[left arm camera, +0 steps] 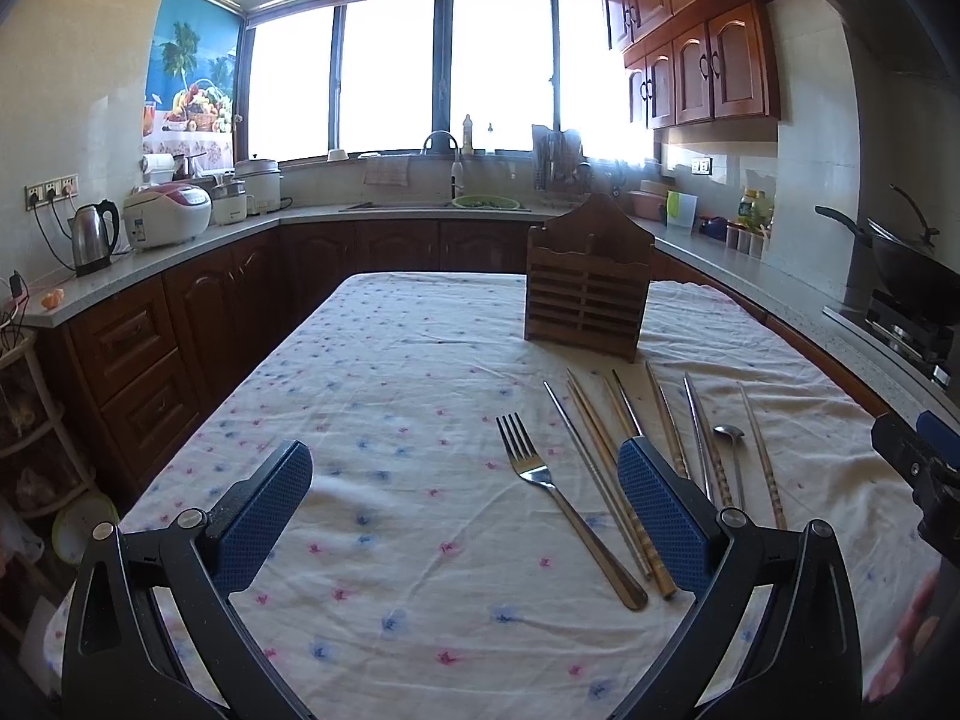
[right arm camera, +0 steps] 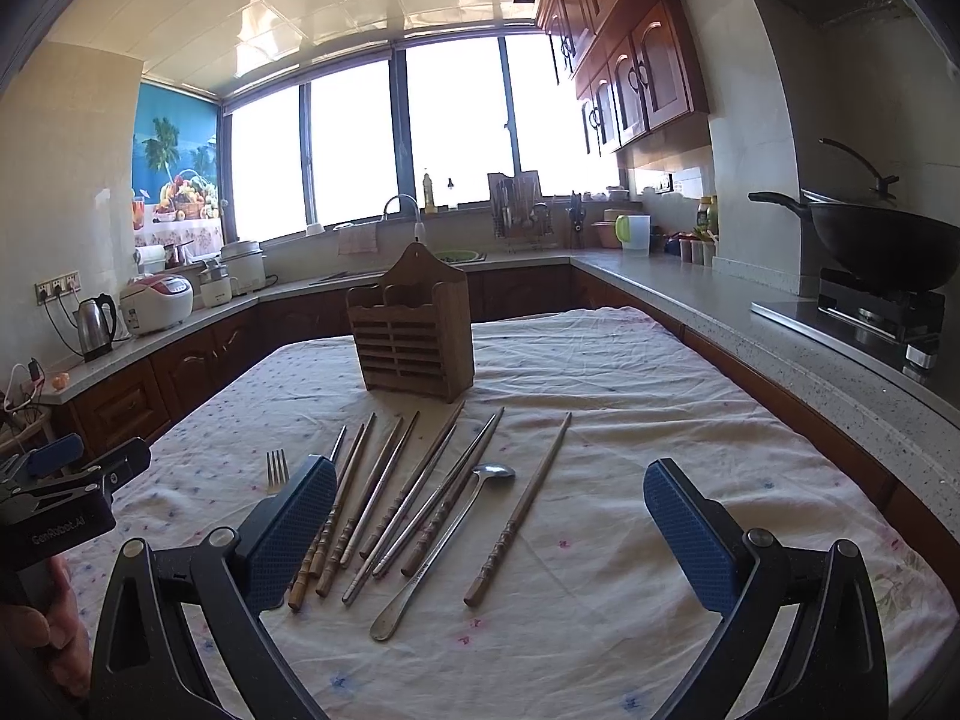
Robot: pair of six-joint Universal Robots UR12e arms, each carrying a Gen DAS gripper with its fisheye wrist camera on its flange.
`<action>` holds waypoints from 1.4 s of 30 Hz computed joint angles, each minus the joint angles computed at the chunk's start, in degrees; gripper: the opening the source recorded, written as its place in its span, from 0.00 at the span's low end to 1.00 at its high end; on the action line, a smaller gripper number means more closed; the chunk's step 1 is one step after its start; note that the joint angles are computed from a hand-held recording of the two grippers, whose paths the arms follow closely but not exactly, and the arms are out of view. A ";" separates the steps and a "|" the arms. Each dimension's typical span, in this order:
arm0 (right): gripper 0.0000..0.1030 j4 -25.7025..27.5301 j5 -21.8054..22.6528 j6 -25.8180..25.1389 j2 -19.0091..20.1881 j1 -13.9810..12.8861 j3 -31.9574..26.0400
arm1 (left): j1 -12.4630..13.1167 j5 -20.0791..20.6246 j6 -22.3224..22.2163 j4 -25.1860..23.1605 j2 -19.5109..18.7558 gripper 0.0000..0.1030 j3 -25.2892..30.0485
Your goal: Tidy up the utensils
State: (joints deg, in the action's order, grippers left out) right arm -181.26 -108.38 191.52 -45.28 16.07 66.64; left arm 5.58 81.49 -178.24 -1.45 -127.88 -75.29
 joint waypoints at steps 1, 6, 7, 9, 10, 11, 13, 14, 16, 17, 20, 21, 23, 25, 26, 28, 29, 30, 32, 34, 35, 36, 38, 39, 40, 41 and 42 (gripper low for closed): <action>1.00 0.45 0.37 0.11 -0.04 -0.08 -0.13 | 0.12 -0.41 -0.20 -0.83 -0.12 1.00 0.46; 1.00 2.47 1.72 0.55 -0.03 -0.32 -0.90 | 0.35 -1.23 -0.19 -4.15 -0.90 1.00 2.65; 1.00 2.97 2.23 0.75 0.00 -0.40 -1.08 | 0.36 -1.39 -0.02 -5.09 -1.10 1.00 3.15; 1.00 4.18 3.34 1.24 0.06 -0.65 -1.49 | 0.46 -2.51 0.19 -7.77 -1.65 1.00 4.54; 1.00 4.95 3.97 1.50 0.10 -0.79 -1.75 | 0.53 -3.25 0.20 -9.53 -1.97 1.00 5.41; 1.00 5.74 4.61 1.81 0.16 -0.93 -2.06 | 0.61 -4.05 0.27 -11.25 -2.32 1.00 6.31; 1.00 7.37 6.37 2.66 0.26 -1.30 -2.63 | 0.69 -5.39 0.73 -14.29 -3.01 1.00 8.01; 0.99 8.24 7.56 3.18 0.34 -1.55 -3.00 | 0.66 -5.68 1.16 -15.56 -3.38 0.99 8.85; 0.97 9.56 9.37 4.02 0.60 -1.92 -3.70 | 0.59 -6.48 2.25 -18.36 -4.24 0.98 10.76; 0.93 10.28 10.32 4.55 0.77 -2.12 -4.10 | 0.60 -7.12 2.65 -19.98 -4.67 0.96 11.76; 0.80 13.14 12.02 5.43 1.41 -2.48 -5.69 | 0.66 -8.87 3.74 -24.92 -6.35 0.90 15.26; 0.77 14.34 13.07 5.97 1.68 -2.71 -6.36 | 0.64 -9.29 4.25 -26.66 -6.94 0.87 16.50; 0.66 17.08 15.61 7.51 2.31 -3.28 -7.84 | 0.73 -10.99 5.30 -30.52 -8.31 0.82 19.34; 0.59 20.78 18.05 8.94 3.08 -3.85 -9.71 | 0.87 -12.87 6.00 -33.84 -9.59 0.79 21.89; 0.55 22.75 18.78 9.40 3.61 -4.01 -10.86 | 0.84 -13.16 6.35 -35.47 -10.31 0.77 23.28; 0.51 26.37 20.52 10.13 4.64 -4.37 -13.05 | 0.85 -13.80 6.73 -38.56 -11.64 0.75 25.83; 0.48 27.84 21.36 10.66 5.04 -4.59 -13.87 | 0.92 -14.12 6.65 -39.91 -12.18 0.74 26.86; 0.47 29.31 22.19 11.01 5.41 -4.77 -14.64 | 0.97 -14.31 6.61 -41.23 -12.79 0.74 28.02; 0.45 32.02 23.85 11.70 6.20 -5.12 -16.22 | 1.02 -14.75 7.11 -44.18 -14.10 0.72 30.57; 0.44 34.72 25.24 12.52 6.94 -5.45 -17.68 | 1.04 -14.92 7.78 -46.82 -15.31 0.67 32.88; 0.44 35.96 25.88 12.86 7.30 -5.65 -18.37 | 1.09 -15.48 8.19 -48.14 -15.85 0.62 33.91; 0.43 37.07 26.43 13.26 7.65 -5.80 -18.99 | 1.15 -16.15 8.67 -49.46 -16.35 0.59 34.88; 0.41 38.74 27.50 13.59 8.26 -6.10 -20.03 | 1.18 -17.38 9.65 -51.97 -17.25 0.55 36.63; 0.41 39.35 27.98 13.66 8.55 -6.21 -20.49 | 1.14 -17.97 10.14 -53.42 -17.83 0.52 37.70; 0.41 39.48 28.60 13.89 8.79 -6.33 -20.77 | 1.18 -18.73 10.56 -55.12 -18.41 0.50 38.81; 0.41 39.29 28.83 13.96 9.06 -6.40 -21.15 | 1.23 -19.20 10.58 -54.56 -18.50 0.46 38.78; 0.41 39.71 28.74 13.76 9.33 -6.41 -21.74 | 1.21 -19.34 10.99 -54.40 -18.61 0.42 38.90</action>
State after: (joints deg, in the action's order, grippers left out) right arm -141.55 -79.64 205.28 -35.95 9.66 44.90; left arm 6.79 62.15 -167.25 -55.85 -146.49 -36.39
